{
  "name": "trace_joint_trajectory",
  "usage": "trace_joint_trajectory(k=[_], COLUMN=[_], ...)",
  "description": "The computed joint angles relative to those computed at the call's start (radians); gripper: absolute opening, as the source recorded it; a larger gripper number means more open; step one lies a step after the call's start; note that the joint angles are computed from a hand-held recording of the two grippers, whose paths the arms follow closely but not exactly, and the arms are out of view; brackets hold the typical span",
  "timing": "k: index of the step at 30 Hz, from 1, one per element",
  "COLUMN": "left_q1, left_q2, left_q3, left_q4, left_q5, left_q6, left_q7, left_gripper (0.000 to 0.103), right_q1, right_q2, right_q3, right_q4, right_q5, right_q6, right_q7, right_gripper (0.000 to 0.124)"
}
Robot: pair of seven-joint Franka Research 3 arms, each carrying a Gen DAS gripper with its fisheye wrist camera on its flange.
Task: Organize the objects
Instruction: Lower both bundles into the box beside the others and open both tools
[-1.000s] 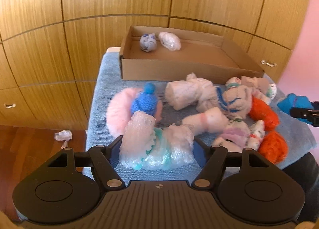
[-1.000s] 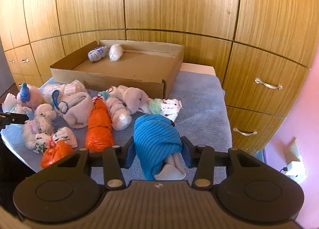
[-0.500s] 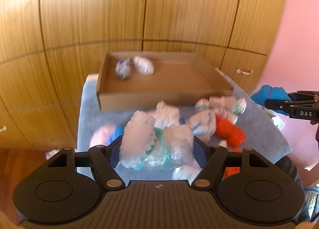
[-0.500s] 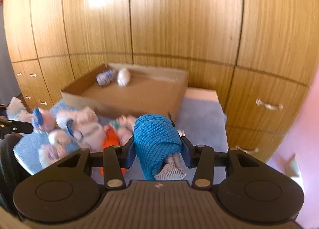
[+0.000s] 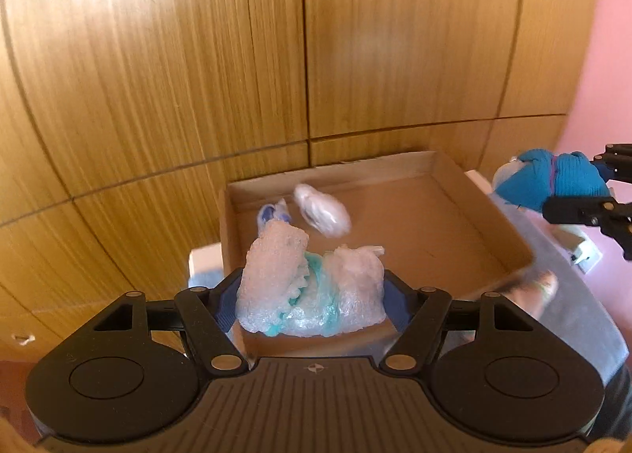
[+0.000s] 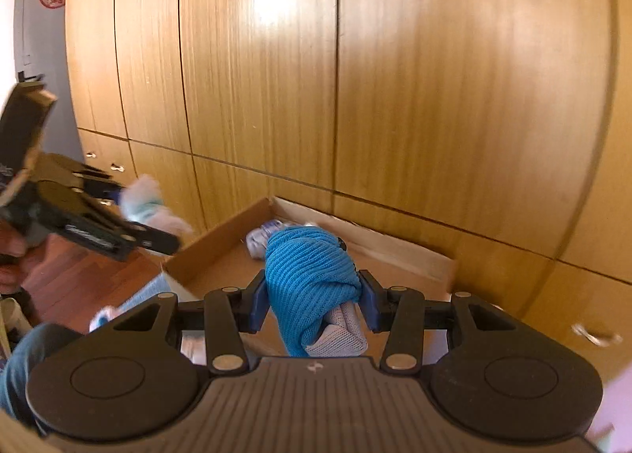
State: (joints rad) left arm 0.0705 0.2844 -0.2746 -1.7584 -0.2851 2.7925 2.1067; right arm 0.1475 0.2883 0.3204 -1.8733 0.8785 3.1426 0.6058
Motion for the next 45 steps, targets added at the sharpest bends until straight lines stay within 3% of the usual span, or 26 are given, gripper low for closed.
trace_joint_trajectory(k=[4, 9, 16, 21, 30, 33, 39, 45], left_q1=[-0.045, -0.067, -0.119, -0.127, -0.117, -0.109, -0.101, -0.105], left_q2=[0.128, 0.283, 0.448, 0.462, 0.465, 0.447, 0.443, 0.473], left_q3=[0.047, 0.06, 0.103, 0.101, 0.092, 0.087, 0.071, 0.066], left_q4=[0.174, 0.374, 0.577, 0.575, 0.572, 0.547, 0.545, 0.598], left_q5=[0.123, 0.221, 0.371, 0.42, 0.441, 0.437, 0.409, 0.392], left_q6=[-0.086, -0.217, -0.308, -0.28, -0.252, -0.242, -0.251, -0.289], left_q7=[-0.092, -0.153, -0.199, -0.189, -0.149, -0.135, -0.126, -0.104], left_gripper=[0.075, 0.075, 0.075, 0.076, 0.078, 0.083, 0.089, 0.092], right_q1=[0.091, 0.167, 0.189, 0.191, 0.169, 0.166, 0.181, 0.167], right_q2=[0.131, 0.309, 0.513, 0.634, 0.679, 0.678, 0.754, 0.684], right_q3=[-0.117, -0.22, -0.258, -0.261, -0.229, -0.222, -0.228, -0.224], right_q4=[0.181, 0.419, 0.692, 0.885, 0.946, 0.954, 1.092, 0.98], right_q5=[-0.176, -0.39, -0.567, -0.631, -0.625, -0.617, -0.63, -0.618], right_q6=[-0.114, -0.261, -0.434, -0.552, -0.588, -0.594, -0.657, -0.627], right_q7=[0.16, 0.364, 0.519, 0.591, 0.617, 0.618, 0.644, 0.624], right_gripper=[0.042, 0.042, 0.042, 0.042, 0.042, 0.042, 0.042, 0.045])
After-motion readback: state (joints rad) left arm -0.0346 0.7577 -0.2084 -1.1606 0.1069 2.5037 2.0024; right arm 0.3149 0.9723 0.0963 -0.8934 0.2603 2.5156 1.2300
